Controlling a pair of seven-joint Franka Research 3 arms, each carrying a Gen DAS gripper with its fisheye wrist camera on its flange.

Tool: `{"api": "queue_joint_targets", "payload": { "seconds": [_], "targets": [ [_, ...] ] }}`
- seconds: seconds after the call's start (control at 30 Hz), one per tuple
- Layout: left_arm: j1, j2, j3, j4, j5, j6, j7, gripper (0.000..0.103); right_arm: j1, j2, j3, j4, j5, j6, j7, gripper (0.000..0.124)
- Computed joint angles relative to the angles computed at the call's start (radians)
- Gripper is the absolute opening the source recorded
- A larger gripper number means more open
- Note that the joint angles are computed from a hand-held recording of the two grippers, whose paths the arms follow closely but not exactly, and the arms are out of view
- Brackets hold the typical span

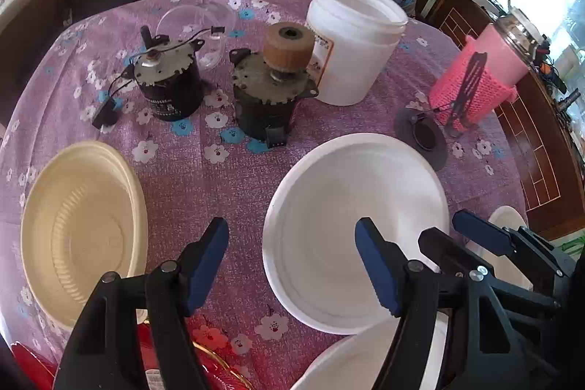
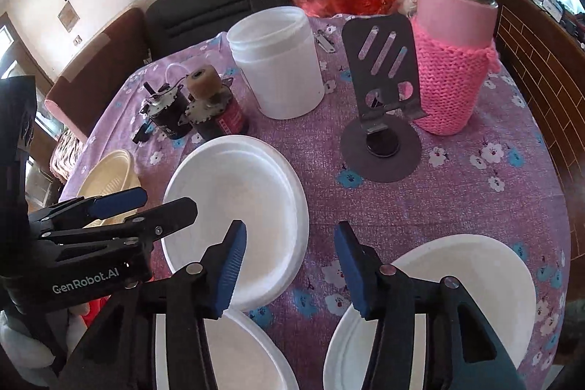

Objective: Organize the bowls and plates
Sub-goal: 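Close both grippers on the rim of a white paper bowl, then lift the white bowl with both grippers and carry it over the large red plate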

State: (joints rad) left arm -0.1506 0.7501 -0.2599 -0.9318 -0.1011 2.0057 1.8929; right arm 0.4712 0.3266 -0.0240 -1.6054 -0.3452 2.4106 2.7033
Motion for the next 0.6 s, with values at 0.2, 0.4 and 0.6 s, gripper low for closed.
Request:
{"api": "queue_joint_targets", "payload": {
  "seconds": [0.2, 0.4, 0.6],
  "targets": [
    [-0.040, 0.173, 0.013, 0.272, 0.017, -0.161, -0.033, 0.058, -0.004, 0.079, 0.004, 0.098, 0.051, -0.077, -0.068, 0.045],
    [-0.044, 0.148, 0.018, 0.213, 0.025, -0.123, -0.015, 0.031, 0.003, 0.118, -0.008, 0.133, 0.081, -0.099, -0.087, 0.015],
    [-0.009, 0.058, -0.010, 0.065, -0.017, -0.022, -0.016, 0.024, 0.054, 0.079, -0.057, 0.090, -0.046, -0.066, 0.033, 0.012]
  ]
}}
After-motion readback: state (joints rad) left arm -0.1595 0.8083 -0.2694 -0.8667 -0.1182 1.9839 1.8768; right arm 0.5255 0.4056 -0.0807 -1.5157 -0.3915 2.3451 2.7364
